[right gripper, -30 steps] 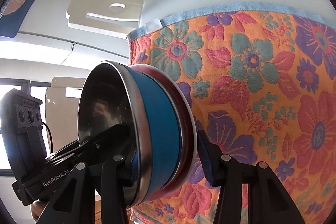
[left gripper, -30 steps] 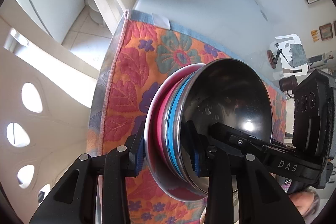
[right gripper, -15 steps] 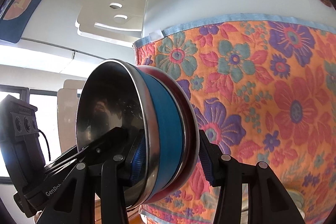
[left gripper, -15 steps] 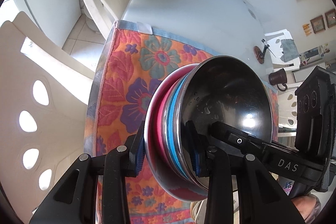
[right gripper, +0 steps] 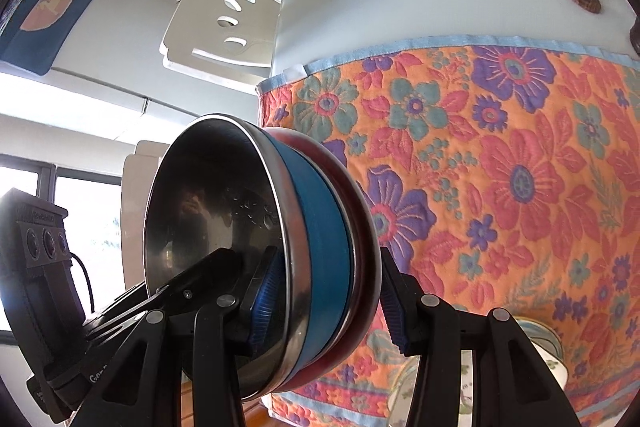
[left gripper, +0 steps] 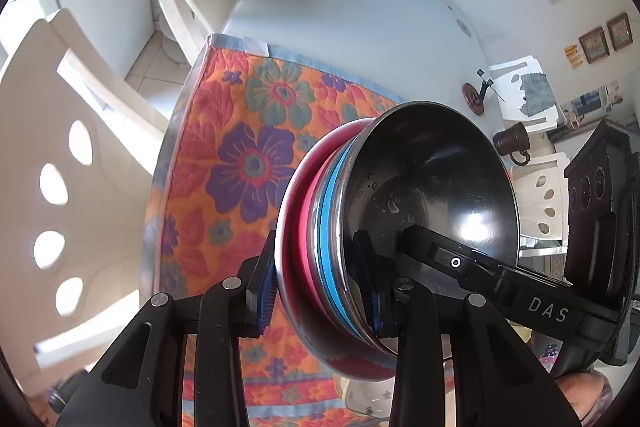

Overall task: Organize plates and bowls
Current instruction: 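Grip the rim of the nested bowl stack with both tools and lift it, then carry the bowl stack with both tools toward the white flower-print bowl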

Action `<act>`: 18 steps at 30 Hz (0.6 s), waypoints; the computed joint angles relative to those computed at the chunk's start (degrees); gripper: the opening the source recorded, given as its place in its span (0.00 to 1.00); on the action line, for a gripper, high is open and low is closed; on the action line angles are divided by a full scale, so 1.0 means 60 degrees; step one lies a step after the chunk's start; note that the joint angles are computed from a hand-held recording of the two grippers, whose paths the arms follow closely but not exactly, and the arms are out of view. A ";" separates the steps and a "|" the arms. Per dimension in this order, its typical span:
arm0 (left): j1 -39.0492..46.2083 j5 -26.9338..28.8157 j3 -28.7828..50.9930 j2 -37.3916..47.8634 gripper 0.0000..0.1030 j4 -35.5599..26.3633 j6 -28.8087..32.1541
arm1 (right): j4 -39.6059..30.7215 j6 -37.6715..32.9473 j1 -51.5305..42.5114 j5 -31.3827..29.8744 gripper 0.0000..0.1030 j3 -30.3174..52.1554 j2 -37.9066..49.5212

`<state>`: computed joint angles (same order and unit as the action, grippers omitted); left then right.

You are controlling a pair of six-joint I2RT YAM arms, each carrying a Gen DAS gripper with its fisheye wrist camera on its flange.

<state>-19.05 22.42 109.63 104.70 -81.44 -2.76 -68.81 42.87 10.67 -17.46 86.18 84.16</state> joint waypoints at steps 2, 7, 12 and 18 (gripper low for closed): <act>-0.0182 -0.0105 -0.0258 -0.0308 0.31 0.0072 -0.0300 | -0.0188 -0.0215 -0.0080 -0.0068 0.45 -0.0070 -0.0223; -0.0838 -0.0375 -0.0953 -0.1152 0.31 0.0398 -0.1220 | -0.0690 -0.0863 -0.0462 -0.0289 0.45 -0.0305 -0.0887; -0.1631 -0.0567 -0.1894 -0.1980 0.30 0.0858 -0.2329 | -0.1362 -0.1773 -0.1152 -0.0637 0.45 -0.0775 -0.1756; -0.2783 -0.0940 -0.3411 -0.3069 0.30 0.1515 -0.3792 | -0.2236 -0.2964 -0.2012 -0.0954 0.45 -0.1700 -0.2877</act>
<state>-35.75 16.78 89.16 86.29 -72.35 -25.51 -82.23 25.08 -1.40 -23.18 75.98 66.89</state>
